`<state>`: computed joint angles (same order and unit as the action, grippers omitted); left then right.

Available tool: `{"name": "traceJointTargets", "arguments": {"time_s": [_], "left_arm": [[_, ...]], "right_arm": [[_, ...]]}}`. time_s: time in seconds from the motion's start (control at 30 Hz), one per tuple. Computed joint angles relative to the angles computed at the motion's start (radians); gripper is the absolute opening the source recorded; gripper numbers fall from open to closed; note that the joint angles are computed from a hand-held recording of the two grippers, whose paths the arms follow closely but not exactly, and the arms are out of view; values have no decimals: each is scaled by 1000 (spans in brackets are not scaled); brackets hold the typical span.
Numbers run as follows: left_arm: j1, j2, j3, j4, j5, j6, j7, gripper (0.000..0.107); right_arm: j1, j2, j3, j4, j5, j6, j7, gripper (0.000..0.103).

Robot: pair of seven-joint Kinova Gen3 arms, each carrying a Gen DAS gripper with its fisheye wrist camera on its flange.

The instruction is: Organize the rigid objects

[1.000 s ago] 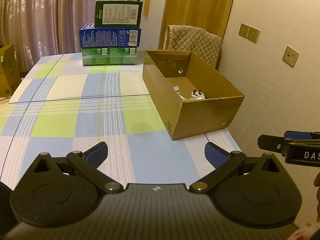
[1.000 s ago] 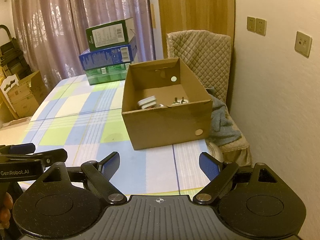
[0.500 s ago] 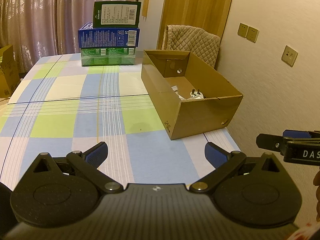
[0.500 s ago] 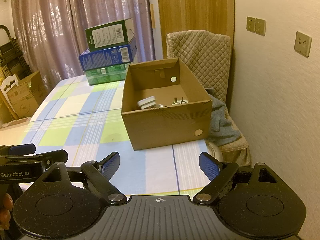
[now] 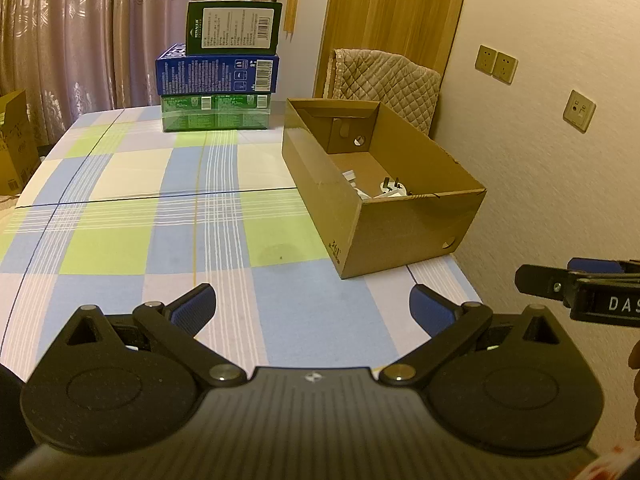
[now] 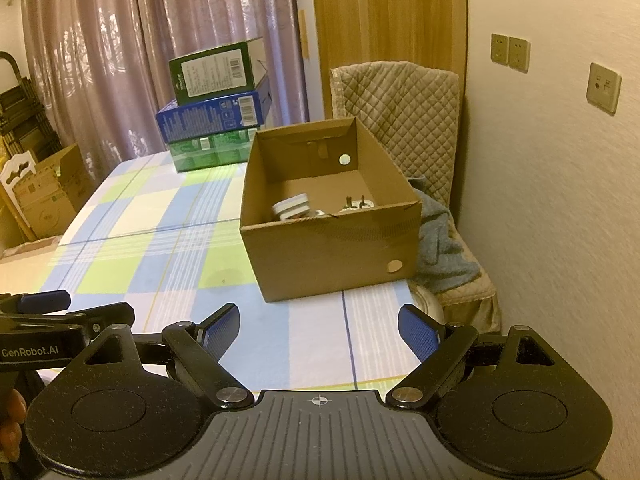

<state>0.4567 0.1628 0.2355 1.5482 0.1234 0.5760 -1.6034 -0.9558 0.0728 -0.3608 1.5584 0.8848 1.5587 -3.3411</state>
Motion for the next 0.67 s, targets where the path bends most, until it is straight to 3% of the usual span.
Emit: {"name": "traceJointTargets", "arguments": {"time_s": [0.67], "left_arm": [[-15,-1,7,4,42,1,-39,102]], "right_arm": [[-2,4,2,5,-2,-4,5,84]]}}
